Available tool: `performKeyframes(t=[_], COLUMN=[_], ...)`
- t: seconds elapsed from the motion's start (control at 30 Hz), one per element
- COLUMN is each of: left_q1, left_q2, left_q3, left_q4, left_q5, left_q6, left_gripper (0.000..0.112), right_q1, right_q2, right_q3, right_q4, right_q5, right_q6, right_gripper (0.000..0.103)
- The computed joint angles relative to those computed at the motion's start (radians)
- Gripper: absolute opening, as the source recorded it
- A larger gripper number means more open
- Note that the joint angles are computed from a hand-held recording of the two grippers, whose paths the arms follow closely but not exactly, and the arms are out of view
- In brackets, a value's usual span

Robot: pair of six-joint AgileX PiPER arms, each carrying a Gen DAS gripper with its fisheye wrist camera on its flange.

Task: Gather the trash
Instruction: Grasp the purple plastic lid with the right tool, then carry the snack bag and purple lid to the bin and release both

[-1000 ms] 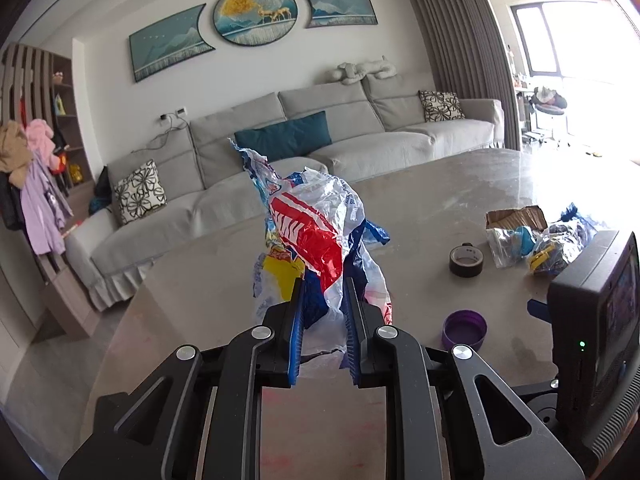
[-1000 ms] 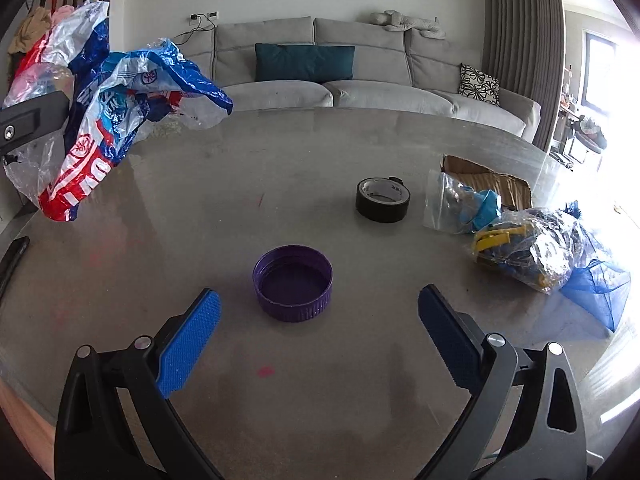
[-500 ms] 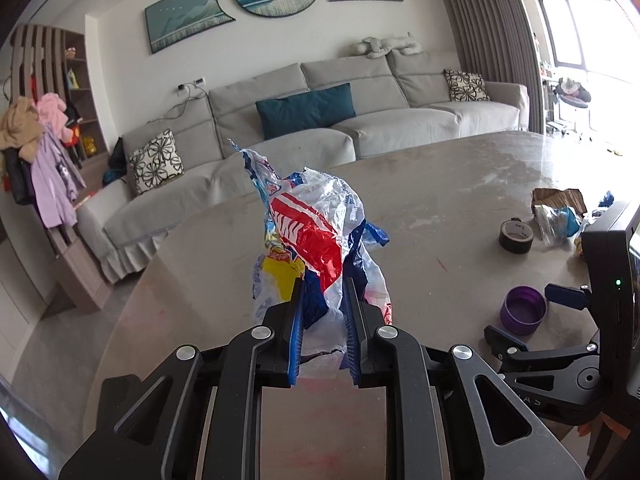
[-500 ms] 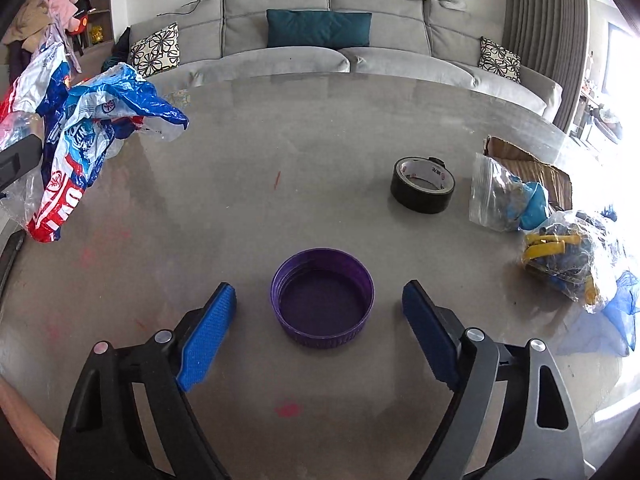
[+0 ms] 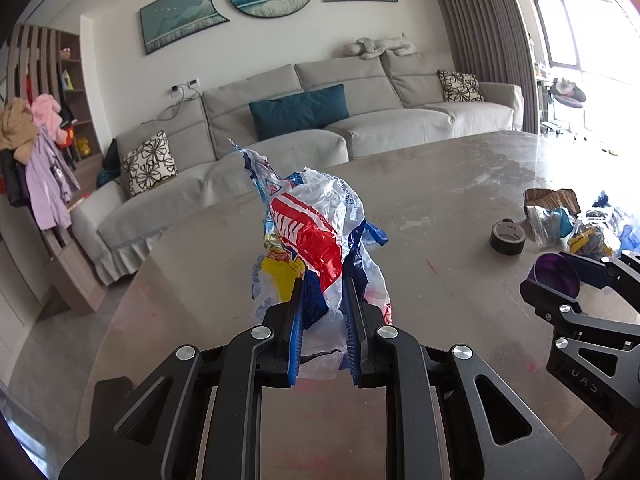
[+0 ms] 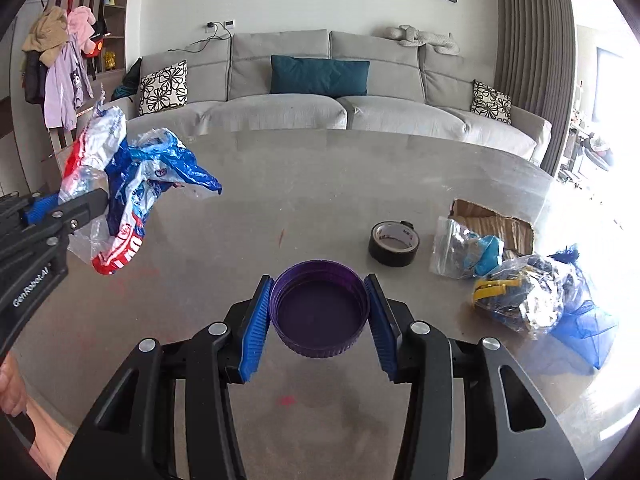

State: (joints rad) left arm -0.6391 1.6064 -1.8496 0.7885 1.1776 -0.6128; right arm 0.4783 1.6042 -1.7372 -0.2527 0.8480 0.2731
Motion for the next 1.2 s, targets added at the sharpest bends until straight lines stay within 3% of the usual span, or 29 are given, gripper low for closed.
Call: performKeyframes(t=[0.43, 0.7, 0.87, 1.2], left_q1=[-0.253, -0.401, -0.494, -0.642], left_q2=[0.071, 0.178, 0.273, 0.483], left_q3=[-0.097, -0.205, -0.287, -0.496], left_q4=[-0.002, -0.062, -0.105, -0.177], left_q5=[-0.003, -0.005, -0.020, -0.016], left_q6=[0.037, 0.067, 0.096, 0.204], left_gripper=[0.019, 0.019, 0.019, 0.020], right_q1=[-0.086, -0.259, -0.528, -1.162], right_q2=[-0.333, -0.533, -0.638, -0.732], right_q3=[0.234, 0.406, 0.495, 0.626], right_q4=[-0.128, -0.109, 0.054, 0.557], right_q5=[0.009, 0.030, 0.023, 0.036], right_q6=[0.051, 0.021, -0.145, -0.696], right_gripper=[0.047, 0.047, 0.047, 0.047])
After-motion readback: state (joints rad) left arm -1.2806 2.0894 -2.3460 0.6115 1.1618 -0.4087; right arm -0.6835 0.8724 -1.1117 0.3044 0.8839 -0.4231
